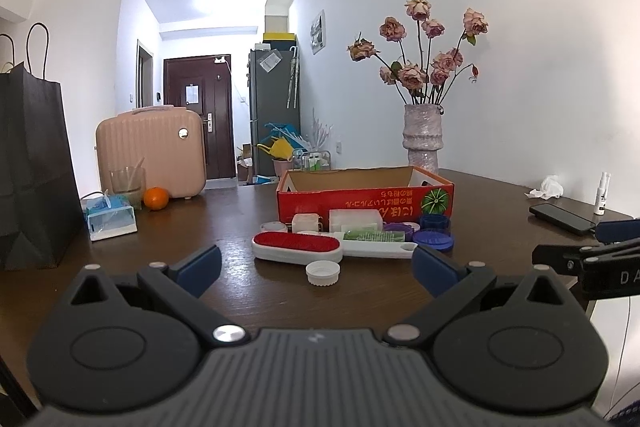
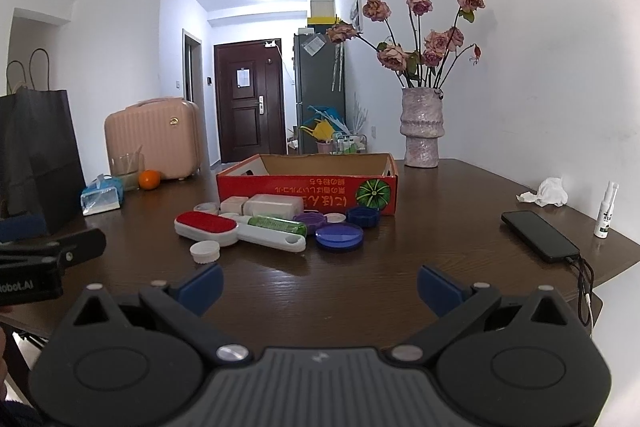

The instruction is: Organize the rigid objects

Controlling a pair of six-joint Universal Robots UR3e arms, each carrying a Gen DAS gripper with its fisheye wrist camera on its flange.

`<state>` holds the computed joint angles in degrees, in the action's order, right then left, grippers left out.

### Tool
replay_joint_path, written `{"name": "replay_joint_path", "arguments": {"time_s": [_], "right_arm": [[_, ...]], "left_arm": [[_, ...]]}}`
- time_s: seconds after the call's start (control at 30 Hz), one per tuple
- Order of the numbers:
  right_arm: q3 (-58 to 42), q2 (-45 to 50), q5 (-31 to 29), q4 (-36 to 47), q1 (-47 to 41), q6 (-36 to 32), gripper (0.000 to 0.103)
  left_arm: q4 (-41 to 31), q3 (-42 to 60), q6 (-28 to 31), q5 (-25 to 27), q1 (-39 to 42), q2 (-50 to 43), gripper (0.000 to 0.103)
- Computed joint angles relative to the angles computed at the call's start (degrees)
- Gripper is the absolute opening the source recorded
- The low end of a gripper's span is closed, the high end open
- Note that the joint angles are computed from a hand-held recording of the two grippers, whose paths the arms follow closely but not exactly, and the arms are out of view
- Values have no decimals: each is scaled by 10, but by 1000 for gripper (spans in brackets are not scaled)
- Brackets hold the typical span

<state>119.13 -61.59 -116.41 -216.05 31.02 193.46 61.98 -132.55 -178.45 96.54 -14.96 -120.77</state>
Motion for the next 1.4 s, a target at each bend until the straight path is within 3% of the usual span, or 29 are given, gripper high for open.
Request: {"name": "replay_joint_path", "arguments": {"time_s": [1.4], "right_arm": [[-4, 4, -11, -1, 6, 1, 103]], "left_arm": [[-10, 3, 1, 0, 0, 6, 103]]}}
